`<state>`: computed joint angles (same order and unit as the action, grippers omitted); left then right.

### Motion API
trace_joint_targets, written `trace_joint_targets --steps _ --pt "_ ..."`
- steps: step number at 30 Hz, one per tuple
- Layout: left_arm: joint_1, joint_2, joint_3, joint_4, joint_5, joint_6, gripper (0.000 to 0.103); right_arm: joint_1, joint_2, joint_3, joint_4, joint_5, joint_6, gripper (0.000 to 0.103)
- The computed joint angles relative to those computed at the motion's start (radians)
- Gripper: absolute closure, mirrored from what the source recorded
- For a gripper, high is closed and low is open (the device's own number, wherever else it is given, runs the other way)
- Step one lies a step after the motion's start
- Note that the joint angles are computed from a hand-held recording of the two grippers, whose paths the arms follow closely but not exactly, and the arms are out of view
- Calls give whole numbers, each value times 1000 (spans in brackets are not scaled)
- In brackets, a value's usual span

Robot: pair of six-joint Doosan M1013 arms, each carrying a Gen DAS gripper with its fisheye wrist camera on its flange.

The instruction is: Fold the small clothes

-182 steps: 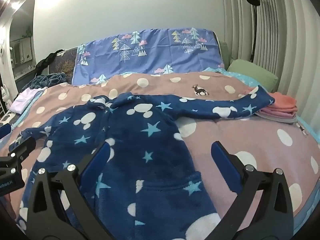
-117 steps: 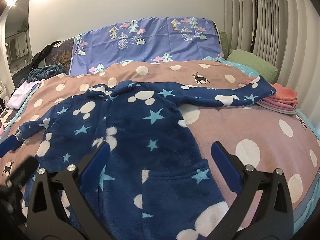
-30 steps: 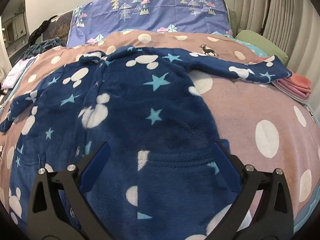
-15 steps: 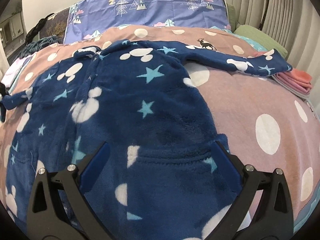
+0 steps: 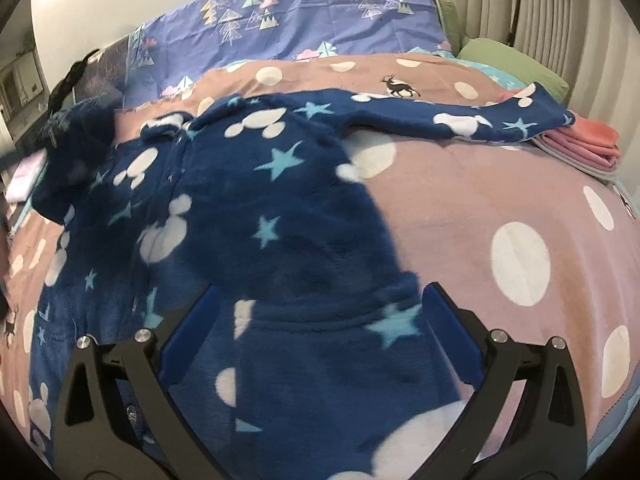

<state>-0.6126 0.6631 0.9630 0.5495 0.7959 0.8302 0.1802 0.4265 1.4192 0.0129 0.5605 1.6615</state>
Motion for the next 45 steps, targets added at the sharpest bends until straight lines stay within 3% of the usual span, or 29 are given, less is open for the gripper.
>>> trace_joint_targets --steps 5,7,10,12,17,19,21,22,23,24,25,26,27,29,31,32,34,36,39,42,44,45 --pt "6 -31 83 -3 37 -57 21 -41 5 -13 280 9 -180 2" --pt "4 -42 107 23 44 -87 19 -50 17 -30 380 26 -250 19" --pt "4 -68 168 91 68 -149 14 -60 54 -90 523 115 -366 43" --pt "6 -79 200 146 104 -197 14 -62 93 -151 589 190 -432 48" --pt "32 -102 252 145 147 -301 14 -44 217 -344 618 354 -405 45" --pt "42 -96 253 166 171 -339 14 -37 264 -410 620 410 -367 32" --pt "53 -87 245 169 189 -364 14 -19 322 -490 570 472 -313 30" --pt "60 -82 241 160 189 -378 14 -12 339 -511 550 479 -297 35" --pt "70 -76 234 148 188 -398 14 -1 344 -515 517 449 -277 48" --pt "76 -72 230 142 187 -410 14 8 343 -514 498 421 -276 90" --pt "79 -67 225 139 189 -419 14 10 348 -531 513 433 -304 92" --pt "83 -59 213 136 201 -427 14 8 352 -547 566 447 -352 92" --pt "85 -54 206 133 206 -428 14 5 335 -537 602 408 -386 92" --pt "84 -47 195 138 221 -423 13 8 284 -496 603 260 -456 92" --pt "77 -40 188 165 245 -420 8 9 262 -484 534 140 -440 91" --pt "73 -38 188 180 252 -414 7 9 273 -504 478 130 -402 88" --pt "66 -29 178 192 280 -405 7 15 331 -593 295 202 -286 74" --pt "61 -26 176 197 299 -401 7 12 379 -659 227 311 -202 75" --pt "54 -39 194 207 296 -401 7 -21 368 -607 415 316 -227 74" --pt "47 -62 213 201 279 -387 7 -32 342 -553 501 312 -287 72" --pt "40 -92 244 214 221 -406 8 -35 319 -514 559 308 -371 72" --pt "37 -109 262 230 176 -426 15 -36 310 -498 602 311 -424 72"
